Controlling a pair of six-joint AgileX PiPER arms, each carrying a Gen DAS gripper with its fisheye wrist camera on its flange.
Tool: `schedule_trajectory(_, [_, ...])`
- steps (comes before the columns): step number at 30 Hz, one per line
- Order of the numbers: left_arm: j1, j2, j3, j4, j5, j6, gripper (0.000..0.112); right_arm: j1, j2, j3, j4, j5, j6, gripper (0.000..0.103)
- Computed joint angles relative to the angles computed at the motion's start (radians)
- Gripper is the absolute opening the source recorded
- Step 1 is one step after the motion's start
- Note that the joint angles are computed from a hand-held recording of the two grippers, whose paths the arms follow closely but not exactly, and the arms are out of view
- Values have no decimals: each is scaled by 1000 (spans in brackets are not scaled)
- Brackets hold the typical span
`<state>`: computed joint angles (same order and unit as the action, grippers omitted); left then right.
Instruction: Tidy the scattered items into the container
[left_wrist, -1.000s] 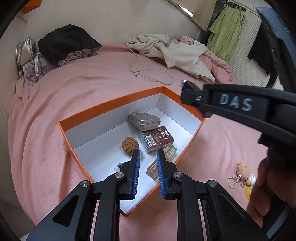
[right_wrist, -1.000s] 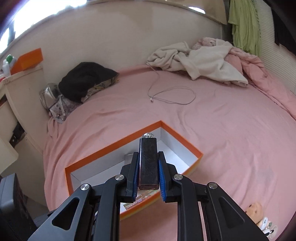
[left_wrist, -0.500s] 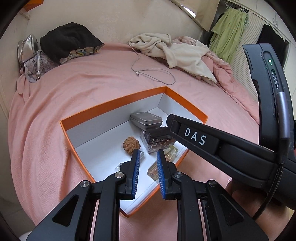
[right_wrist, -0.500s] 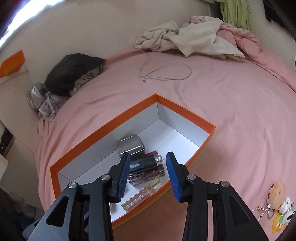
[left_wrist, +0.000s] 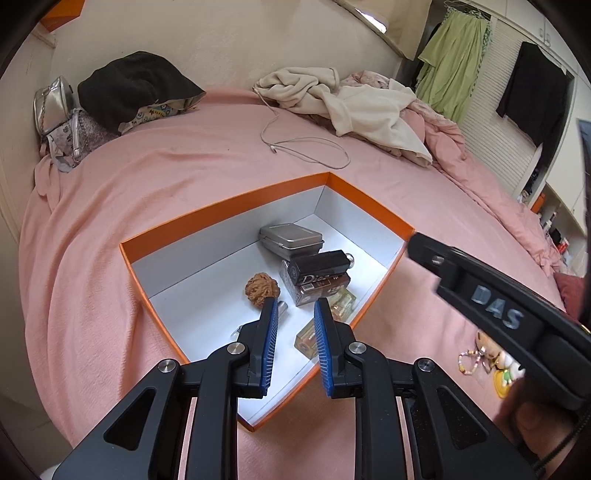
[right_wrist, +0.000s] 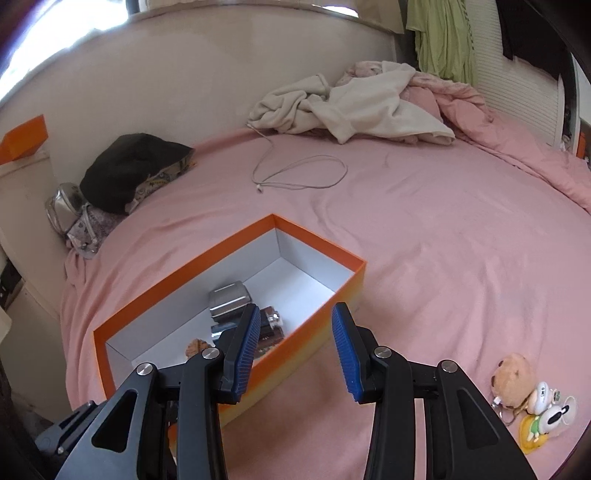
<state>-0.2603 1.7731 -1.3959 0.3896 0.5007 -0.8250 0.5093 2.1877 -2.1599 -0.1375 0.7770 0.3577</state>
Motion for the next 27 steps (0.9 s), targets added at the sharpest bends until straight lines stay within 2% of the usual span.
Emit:
schedule_trajectory(1, [-10,2,-4,39,11,-28,21,-5,-43,77,-26,-41,38,41])
schedule_trajectory(4, [-29,5,-11,102,27,-66,23,-26,-172,311,-127,-164,196,60])
schedule_trajectory(8, [-44,-23,23,175,-19,-114,31,-69,-322,578,-273,-242,379,61])
schedule_trajectory(11, [-69,-47,56,309,-58,-221,37,-110,-432,769,-374,-274,502,61])
schedule_trajectory(12, [-76,-57,74,351,-84,-257,43,-128,-466,828,-388,-281,533,61])
schedule_trajectory(13, [-84,-69,96,412,-117,-313,58,-145,-498,885,-408,-282,569,61])
schedule_trajectory(14, [-86,-81,116,439,-158,-334,67,-159,-530,942,-440,-282,617,61])
schedule_trajectory(15, [-84,-95,135,429,-209,-315,83,-172,-561,999,-478,-279,671,61])
schedule_trajectory(16, [-82,-106,153,386,-262,-255,85,-183,-588,1051,-520,-274,730,61])
schedule_trajectory(17, [-96,-99,149,323,-275,-156,85,-192,-609,1098,-560,-269,787,61])
schedule_trajectory(19, [-140,-68,116,213,-249,44,85,-228,-638,1184,-559,-284,833,66])
schedule_trajectory(20, [-172,-32,78,177,-192,144,85,-258,-642,1217,-499,-306,801,68])
schedule_trajectory(22, [-237,70,-32,105,-32,344,85,-323,-682,1298,-411,-430,752,68])
schedule_trajectory(23, [-251,119,-83,37,37,444,85,-342,-693,1308,-364,-457,712,68])
schedule_trajectory(25, [-267,221,-168,-47,143,546,87,-334,-682,1288,-362,-432,705,69])
schedule_trajectory(27, [-258,231,-159,-59,119,530,94,-302,-660,1253,-416,-379,741,72])
